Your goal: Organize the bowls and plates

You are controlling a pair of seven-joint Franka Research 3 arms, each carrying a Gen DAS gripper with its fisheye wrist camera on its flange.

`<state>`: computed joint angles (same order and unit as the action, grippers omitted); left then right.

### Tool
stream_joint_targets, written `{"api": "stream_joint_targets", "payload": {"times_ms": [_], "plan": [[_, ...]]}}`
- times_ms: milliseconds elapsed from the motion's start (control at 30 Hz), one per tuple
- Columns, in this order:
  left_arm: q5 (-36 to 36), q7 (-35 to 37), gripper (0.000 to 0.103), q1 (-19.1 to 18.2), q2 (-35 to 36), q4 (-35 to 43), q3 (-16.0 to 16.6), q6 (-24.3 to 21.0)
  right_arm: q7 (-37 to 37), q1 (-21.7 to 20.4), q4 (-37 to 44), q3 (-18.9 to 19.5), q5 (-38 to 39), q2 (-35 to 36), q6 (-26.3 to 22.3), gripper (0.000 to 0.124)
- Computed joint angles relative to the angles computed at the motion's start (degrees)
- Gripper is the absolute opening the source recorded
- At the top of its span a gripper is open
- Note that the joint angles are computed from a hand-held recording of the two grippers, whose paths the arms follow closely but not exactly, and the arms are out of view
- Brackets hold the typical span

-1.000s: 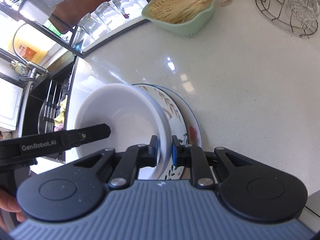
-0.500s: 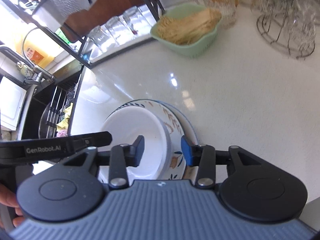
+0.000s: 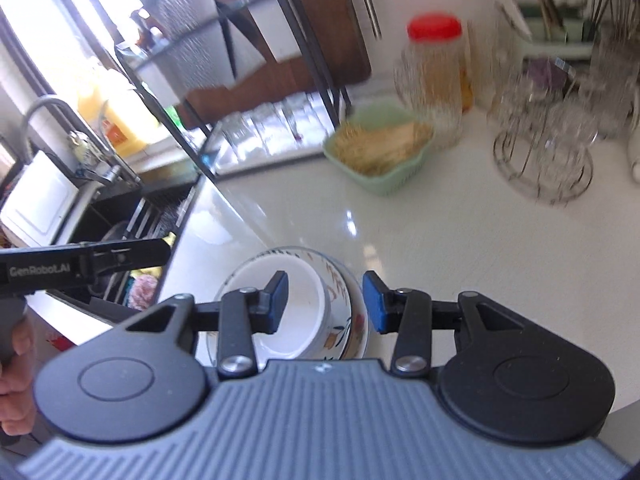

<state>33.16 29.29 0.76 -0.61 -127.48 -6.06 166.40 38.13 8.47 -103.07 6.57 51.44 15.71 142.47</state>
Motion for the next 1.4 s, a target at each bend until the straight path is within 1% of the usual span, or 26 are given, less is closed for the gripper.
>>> {"api": "stream_joint_targets", "payload": {"times_ms": [33, 100, 167, 233, 300, 367, 467, 500, 533, 567, 633, 700, 800, 967, 1133, 1300, 1400], "plan": [[2.9, -3.0, 0.052, -0.1, -1.1, -0.5, -0.3, -0.1, -1.9, -0.6, -1.0, 0.2, 1.6, -1.1, 0.3, 0.044], [7.9, -7.8, 0.057, -0.3, -3.1, -0.8, -1.5, -2.5, -5.7, -1.5, -3.0, 0.2, 4.7, -3.4, 0.5, 0.044], [11.8, -12.5, 0.065, -0.5, -4.9, -1.1, -3.0, -5.2, -8.9, -1.9, -4.8, -0.3, 7.7, -5.5, 0.2, 0.044], [15.2, -17.2, 0.068, -0.7, -6.4, -1.7, -4.4, -6.8, -12.2, -2.2, -6.6, -1.1, 10.4, -7.5, -0.3, 0.044], [17.3, -20.8, 0.069, -1.2, -7.7, -2.1, -5.6, -9.1, -16.2, -2.2, -8.7, -2.0, 13.1, -9.5, 0.0, 0.044], [18.5, -23.8, 0.083, -1.9, -8.8, -2.4, -6.7, -11.7, -19.1, -2.1, -10.3, -3.0, 14.6, -11.1, 0.2, 0.044], [20.3, -27.7, 0.088, -3.2, -10.7, -3.1, -8.3, -15.4, -22.5, -2.2, -12.4, -4.6, 16.6, -13.1, -0.4, 0.044], [20.6, -28.7, 0.089, -3.7, -11.2, -3.3, -8.8, -16.6, -23.6, -2.2, -13.1, -5.0, 17.1, -13.7, -0.6, 0.047], [20.7, -29.7, 0.09, -4.2, -11.8, -3.5, -9.3, -17.8, -24.8, -2.4, -13.7, -5.6, 18.0, -14.3, -1.2, 0.057], [20.9, -30.6, 0.092, -4.8, -12.2, -3.7, -9.7, -18.8, -26.1, -2.6, -14.3, -6.1, 19.2, -14.9, -1.8, 0.073], [21.3, -32.7, 0.095, -5.8, -13.1, -4.0, -10.7, -20.9, -29.0, -2.8, -15.9, -6.9, 22.1, -16.1, -2.2, 0.091], [21.2, -34.5, 0.096, -7.0, -13.6, -4.2, -11.7, -23.4, -30.7, -2.7, -17.3, -7.4, 22.9, -17.2, -1.4, 0.096], [21.0, -37.6, 0.097, -8.9, -14.4, -4.7, -13.0, -26.3, -33.3, -2.9, -19.1, -8.4, 23.4, -18.6, -1.9, 0.097], [20.1, -40.3, 0.098, -11.9, -14.3, -4.5, -14.4, -31.1, -36.9, -3.4, -22.1, -10.0, 24.8, -20.9, -3.7, 0.097], [19.6, -43.9, 0.099, -14.8, -14.4, -4.6, -15.7, -35.3, -37.8, -4.3, -24.7, -11.4, 24.4, -23.1, -6.5, 0.097], [18.2, -44.9, 0.099, -17.7, -14.1, -3.9, -16.7, -40.0, -38.1, -5.0, -27.1, -12.7, 23.1, -25.2, -9.3, 0.097], [17.8, -46.6, 0.099, -19.0, -14.2, -4.0, -16.9, -41.4, -39.0, -5.1, -28.4, -12.9, 23.4, -26.1, -9.0, 0.097]]}}
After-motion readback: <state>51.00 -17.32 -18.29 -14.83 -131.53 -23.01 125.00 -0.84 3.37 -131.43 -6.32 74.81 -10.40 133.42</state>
